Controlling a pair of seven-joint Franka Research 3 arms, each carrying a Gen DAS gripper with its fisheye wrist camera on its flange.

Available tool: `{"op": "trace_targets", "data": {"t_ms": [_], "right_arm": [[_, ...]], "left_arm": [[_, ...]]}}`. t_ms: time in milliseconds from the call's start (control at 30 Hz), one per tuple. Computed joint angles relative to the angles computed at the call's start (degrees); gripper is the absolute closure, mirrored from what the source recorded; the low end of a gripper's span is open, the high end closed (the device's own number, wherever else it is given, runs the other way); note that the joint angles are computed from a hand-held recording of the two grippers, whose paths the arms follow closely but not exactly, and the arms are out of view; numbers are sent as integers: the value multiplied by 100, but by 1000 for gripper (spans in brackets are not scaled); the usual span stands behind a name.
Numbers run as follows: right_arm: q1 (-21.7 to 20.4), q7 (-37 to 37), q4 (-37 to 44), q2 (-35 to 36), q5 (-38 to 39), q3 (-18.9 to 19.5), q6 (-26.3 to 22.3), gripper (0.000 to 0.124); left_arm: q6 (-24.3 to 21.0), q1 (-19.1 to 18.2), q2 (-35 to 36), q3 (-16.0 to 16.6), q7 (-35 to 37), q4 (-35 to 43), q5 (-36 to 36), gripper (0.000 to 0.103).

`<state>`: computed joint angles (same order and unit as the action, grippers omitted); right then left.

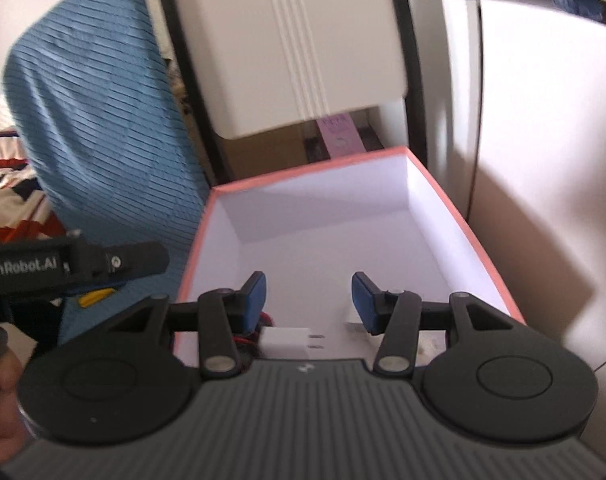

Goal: Organize rigid objects
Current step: 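Open both grippers to drop the charger and hair clip into the box, then move both grippers back toward the screwdriver and black USB stick on the seat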

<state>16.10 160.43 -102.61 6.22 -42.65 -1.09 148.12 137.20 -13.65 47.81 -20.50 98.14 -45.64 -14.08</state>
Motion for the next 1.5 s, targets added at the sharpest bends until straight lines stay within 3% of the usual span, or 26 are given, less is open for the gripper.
{"op": "trace_targets", "data": {"t_ms": [133,367,467,767,1033,1500], "right_arm": [[86,31,79,-25,-148,46,78,73],[274,-20,167,-54,-470,163,77,73],[384,-49,257,-20,-720,215,-8,73],[612,-306,331,48,-370,327,101,73],[936,-534,655,314,-155,362,-63,73],[1450,-1432,1875,1237,623,87,-386,73]], "left_arm": [[645,455,-795,-194,297,-1267,-376,37],[1284,972,-1664,-353,690,-2506,-874,35],[1416,1172,-2010,-385,877,-2972,-1120,31],[1519,1499,-2887,-142,1357,-4199,-1827,31],[1410,1627,-3284,181,1836,-4672,-2537,31],[1249,1804,-3039,482,2023,-4524,-2775,31]]}}
